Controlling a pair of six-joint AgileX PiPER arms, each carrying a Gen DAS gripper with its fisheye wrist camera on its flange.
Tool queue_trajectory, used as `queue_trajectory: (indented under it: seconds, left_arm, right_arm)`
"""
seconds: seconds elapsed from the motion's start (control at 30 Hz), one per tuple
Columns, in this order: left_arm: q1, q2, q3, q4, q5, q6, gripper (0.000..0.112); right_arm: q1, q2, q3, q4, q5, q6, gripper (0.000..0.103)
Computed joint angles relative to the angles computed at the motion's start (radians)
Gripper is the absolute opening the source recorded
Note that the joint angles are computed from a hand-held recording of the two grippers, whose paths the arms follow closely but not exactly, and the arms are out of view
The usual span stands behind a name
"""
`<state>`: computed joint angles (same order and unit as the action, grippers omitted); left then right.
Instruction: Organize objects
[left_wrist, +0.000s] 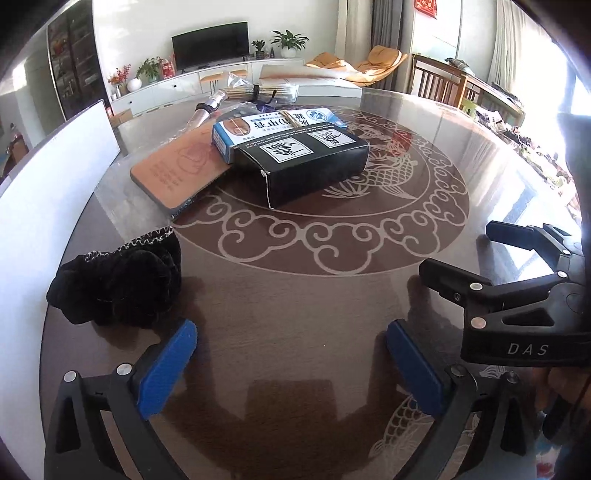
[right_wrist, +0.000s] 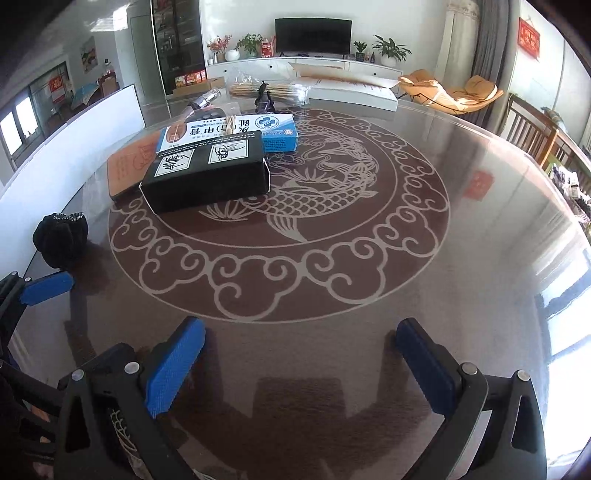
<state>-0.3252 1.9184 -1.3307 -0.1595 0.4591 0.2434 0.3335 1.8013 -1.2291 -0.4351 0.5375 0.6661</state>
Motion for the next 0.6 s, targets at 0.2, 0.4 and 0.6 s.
queue_trajectory:
  seconds: [0.2,0.4,0.6]
  left_arm:
    - [-0.003,-0.001,-0.002,0.009,0.002,-0.012,0.103]
    - [-0.003,-0.002,0.0,0.009,0.002,-0.011,0.103]
    - [-0.002,-0.002,0.0,0.008,0.002,-0.01,0.103]
  right_arm:
    - [0.0,-0.001,0.001,0.0,0.0,-0.001,0.103]
    - [-0.001,-0.002,0.002,0.0,0.0,-0.001,0.103]
    - [-0.001,-0.001,0.001,0.0,-0.001,-0.001,0.103]
